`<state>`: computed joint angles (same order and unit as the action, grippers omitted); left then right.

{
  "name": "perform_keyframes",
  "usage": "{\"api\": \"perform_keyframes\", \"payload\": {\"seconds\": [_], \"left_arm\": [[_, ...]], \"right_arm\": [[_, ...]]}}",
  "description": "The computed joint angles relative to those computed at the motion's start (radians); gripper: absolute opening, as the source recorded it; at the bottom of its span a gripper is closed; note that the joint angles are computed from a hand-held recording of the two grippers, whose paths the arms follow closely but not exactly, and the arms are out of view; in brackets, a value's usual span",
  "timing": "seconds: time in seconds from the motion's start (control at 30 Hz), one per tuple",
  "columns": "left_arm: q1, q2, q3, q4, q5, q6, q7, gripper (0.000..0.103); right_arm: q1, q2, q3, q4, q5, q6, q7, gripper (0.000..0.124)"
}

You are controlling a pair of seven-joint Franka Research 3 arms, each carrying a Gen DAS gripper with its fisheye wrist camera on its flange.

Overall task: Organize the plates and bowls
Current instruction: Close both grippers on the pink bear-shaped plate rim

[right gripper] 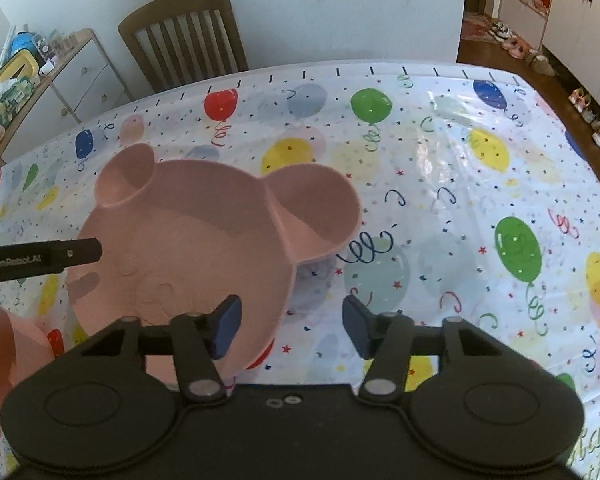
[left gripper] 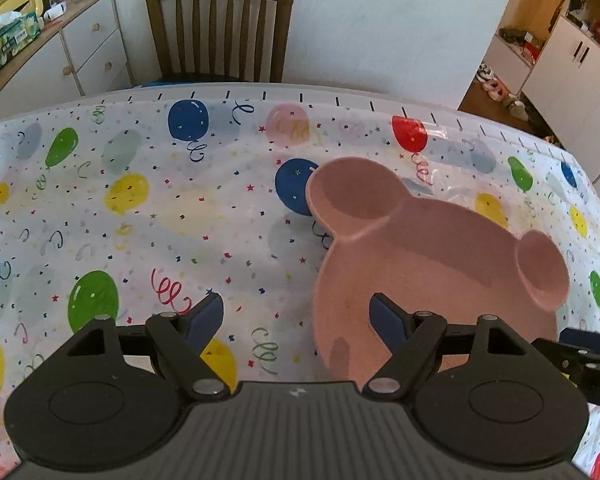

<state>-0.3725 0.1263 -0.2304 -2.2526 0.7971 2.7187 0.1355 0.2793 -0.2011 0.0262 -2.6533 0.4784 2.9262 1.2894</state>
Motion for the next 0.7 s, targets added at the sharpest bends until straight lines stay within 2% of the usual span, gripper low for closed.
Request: {"api": "perform_keyframes", "payload": {"seconds": [0.03,0.1,0.17,0.3,0.37,0.5,0.6,0.7], "left_arm": [[0.001,0.002,0.003,0.000,0.008,0.012,-0.008,0.078],[0.002,0.006,0.006,0.001,0.019,0.030,-0.011,0.067],[0.000,0.012,0.006,0.008,0.018,0.023,-0.010,0.061],[0.003,0.018,0.014,0.006,0.018,0.049,-0.027,0.034],[0.002,0.018,0.020,0.003,0.030,0.063,-0.057,0.033],[0.010,0.020,0.024,-0.008,0.034,0.130,-0.068,0.019],[0.002,0.018,0.025,-0.009,0.038,0.127,-0.074,0.017],[0.006,0.009,0.027,-0.025,0.039,0.149,-0.081,0.015]], "right_arm": [[0.005,0.000,-0.004,0.001,0.011,-0.001,-0.005,0.048],[0.015,0.002,-0.013,0.004,0.035,-0.007,-0.024,0.044],[0.020,0.004,-0.017,0.006,0.053,-0.010,-0.039,0.039],[0.020,0.006,-0.021,0.009,0.083,-0.015,-0.055,0.029],[0.023,0.006,-0.025,0.011,0.104,-0.019,-0.072,0.026],[0.041,0.001,-0.043,0.018,0.179,-0.044,-0.129,0.008],[0.021,-0.004,-0.015,0.010,0.143,-0.031,-0.104,0.008],[0.022,-0.008,-0.017,0.005,0.140,-0.027,-0.110,0.008]]}}
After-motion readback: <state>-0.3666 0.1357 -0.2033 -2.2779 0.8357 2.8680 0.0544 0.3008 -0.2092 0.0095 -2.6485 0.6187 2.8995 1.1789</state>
